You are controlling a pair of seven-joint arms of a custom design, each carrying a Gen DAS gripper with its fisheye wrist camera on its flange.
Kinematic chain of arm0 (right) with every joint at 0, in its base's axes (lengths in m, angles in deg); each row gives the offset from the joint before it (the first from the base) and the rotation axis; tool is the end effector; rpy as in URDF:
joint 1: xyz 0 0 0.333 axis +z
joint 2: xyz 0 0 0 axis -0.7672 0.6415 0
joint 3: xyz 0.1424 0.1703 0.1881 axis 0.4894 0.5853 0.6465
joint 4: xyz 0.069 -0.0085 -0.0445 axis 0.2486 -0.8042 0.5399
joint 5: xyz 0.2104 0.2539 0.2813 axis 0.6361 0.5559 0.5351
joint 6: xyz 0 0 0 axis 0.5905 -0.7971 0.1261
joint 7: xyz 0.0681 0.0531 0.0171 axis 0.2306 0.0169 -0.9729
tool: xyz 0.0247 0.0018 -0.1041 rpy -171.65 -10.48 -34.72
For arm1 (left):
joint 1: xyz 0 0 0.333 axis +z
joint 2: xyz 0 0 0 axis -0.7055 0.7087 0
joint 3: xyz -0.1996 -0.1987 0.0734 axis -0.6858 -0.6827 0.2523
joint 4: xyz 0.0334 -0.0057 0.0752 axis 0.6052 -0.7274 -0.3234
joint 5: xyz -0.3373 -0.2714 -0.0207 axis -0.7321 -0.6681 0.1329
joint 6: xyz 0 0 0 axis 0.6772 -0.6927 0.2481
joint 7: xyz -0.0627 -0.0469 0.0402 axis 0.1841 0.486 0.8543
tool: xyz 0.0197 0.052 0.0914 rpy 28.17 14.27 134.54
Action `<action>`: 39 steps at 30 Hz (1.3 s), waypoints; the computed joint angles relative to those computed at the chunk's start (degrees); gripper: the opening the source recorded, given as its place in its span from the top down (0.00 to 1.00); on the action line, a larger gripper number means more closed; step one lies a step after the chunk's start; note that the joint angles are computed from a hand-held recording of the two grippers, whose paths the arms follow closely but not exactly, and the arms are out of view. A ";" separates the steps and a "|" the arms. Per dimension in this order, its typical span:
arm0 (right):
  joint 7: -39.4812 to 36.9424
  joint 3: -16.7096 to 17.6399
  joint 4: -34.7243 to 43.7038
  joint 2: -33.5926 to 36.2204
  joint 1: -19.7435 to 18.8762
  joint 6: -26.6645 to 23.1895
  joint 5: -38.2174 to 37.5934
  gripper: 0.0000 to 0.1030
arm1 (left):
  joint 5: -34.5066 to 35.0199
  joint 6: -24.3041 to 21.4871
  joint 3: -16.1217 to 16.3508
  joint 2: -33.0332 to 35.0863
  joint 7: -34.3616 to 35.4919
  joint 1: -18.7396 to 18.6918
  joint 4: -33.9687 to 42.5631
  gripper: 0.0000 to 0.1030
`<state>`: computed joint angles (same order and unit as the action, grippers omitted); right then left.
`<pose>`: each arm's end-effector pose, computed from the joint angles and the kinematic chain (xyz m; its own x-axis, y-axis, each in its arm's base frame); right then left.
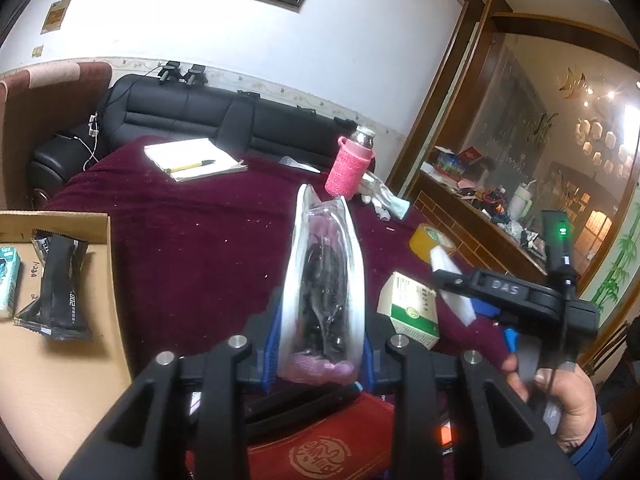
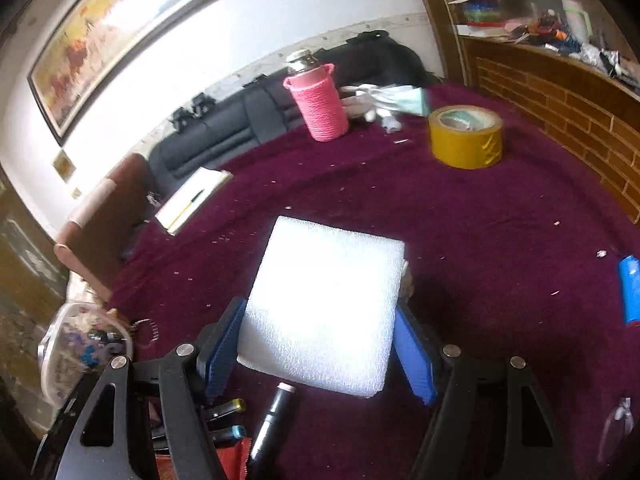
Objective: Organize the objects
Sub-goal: 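Grasp the white foam block with the right gripper and lift it, then hold the clear pouch in the left gripper while the right gripper holds the foam block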
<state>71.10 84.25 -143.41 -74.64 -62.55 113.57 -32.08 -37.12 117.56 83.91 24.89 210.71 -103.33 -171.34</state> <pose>0.4312 0.2106 0.3876 -0.1701 -0.9040 -0.3923 -0.6394 0.4042 -0.6541 0.4315 -0.0042 0.3620 -0.3670 -0.8586 0.3579 -0.5731 -0.0944 -0.8140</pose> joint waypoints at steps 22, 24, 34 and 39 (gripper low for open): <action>-16.64 -14.62 -2.24 2.15 18.28 6.71 14.04 0.26 | 2.37 0.96 -1.38 2.75 -3.29 0.35 -0.36 0.71; -18.03 -15.06 -2.05 2.45 18.95 6.53 15.23 0.26 | 2.36 0.85 -1.40 2.71 -3.36 0.41 -0.36 0.71; -22.73 -16.76 -1.60 3.46 21.73 6.77 19.94 0.26 | 2.31 0.86 -1.61 2.54 -3.34 0.78 -0.60 0.71; -24.39 -17.70 -1.29 4.02 23.31 6.97 21.06 0.26 | 2.42 1.07 -2.03 2.33 -3.81 1.31 -0.89 0.71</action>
